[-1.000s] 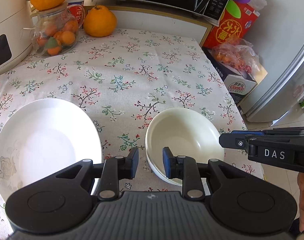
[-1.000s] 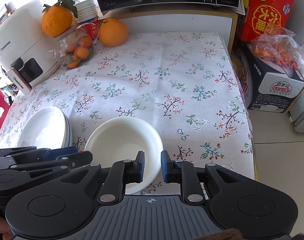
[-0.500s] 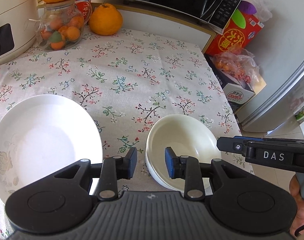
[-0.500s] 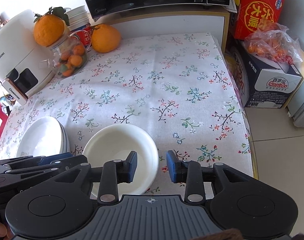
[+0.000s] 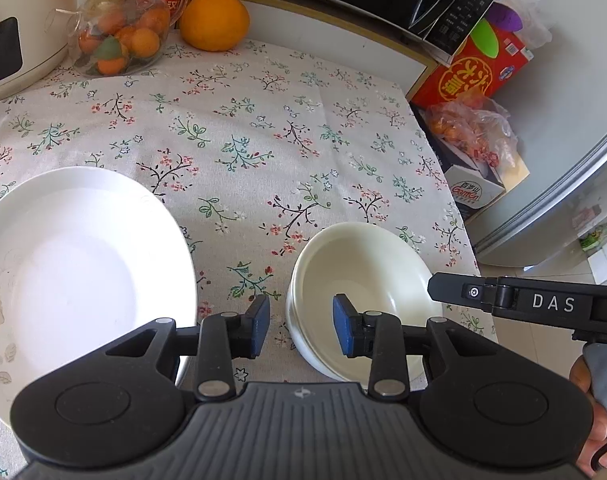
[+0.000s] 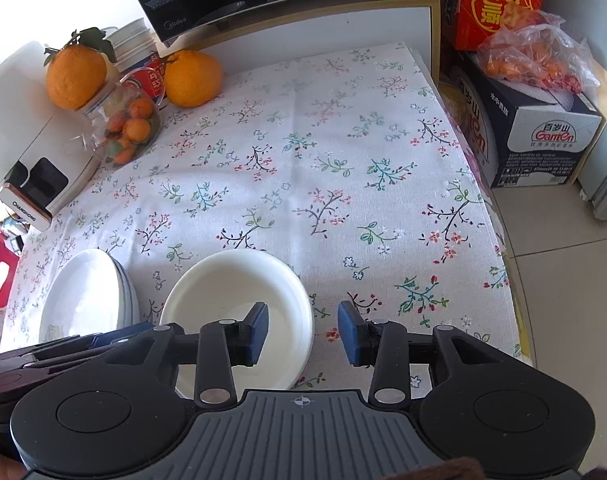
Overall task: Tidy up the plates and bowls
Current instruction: 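Move the held white bowl over the stack of white plates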
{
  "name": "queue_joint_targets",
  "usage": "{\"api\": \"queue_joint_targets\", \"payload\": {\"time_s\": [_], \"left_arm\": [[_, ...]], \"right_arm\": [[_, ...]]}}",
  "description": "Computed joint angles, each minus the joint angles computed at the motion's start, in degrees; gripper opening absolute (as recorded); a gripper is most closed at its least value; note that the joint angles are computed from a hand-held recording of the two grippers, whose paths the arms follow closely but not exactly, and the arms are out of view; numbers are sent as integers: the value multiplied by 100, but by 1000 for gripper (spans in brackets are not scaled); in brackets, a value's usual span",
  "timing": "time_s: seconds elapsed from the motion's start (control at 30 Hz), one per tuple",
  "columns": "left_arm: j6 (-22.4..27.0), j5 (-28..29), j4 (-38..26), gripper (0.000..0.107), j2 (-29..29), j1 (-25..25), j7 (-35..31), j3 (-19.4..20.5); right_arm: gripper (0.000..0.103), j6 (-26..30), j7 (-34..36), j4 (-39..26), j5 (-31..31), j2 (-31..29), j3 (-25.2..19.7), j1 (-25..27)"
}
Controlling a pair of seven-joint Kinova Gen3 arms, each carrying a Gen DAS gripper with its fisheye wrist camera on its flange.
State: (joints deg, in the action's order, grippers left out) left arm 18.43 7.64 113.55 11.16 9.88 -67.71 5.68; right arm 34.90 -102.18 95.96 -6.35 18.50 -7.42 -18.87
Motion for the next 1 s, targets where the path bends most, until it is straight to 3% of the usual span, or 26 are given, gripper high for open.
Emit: {"api": "queue_joint_targets", "payload": {"time_s": [0.13, 0.7, 0.83, 1.0], "left_arm": [[3, 115, -26, 32, 72, -95, -123, 85], [126, 97, -243, 26, 390, -48, -332, 99], [161, -31, -290, 23, 457, 86, -273, 5], [203, -281, -317, 20, 464, 235, -88, -105]], "right_arm": [[45, 115, 5, -94, -103, 114, -7, 45], [45, 462, 281, -386, -424, 535, -148, 182], [31, 470, 295, -412, -368, 571, -100, 83], [25, 410, 126, -398, -219, 545, 0, -36]]}}
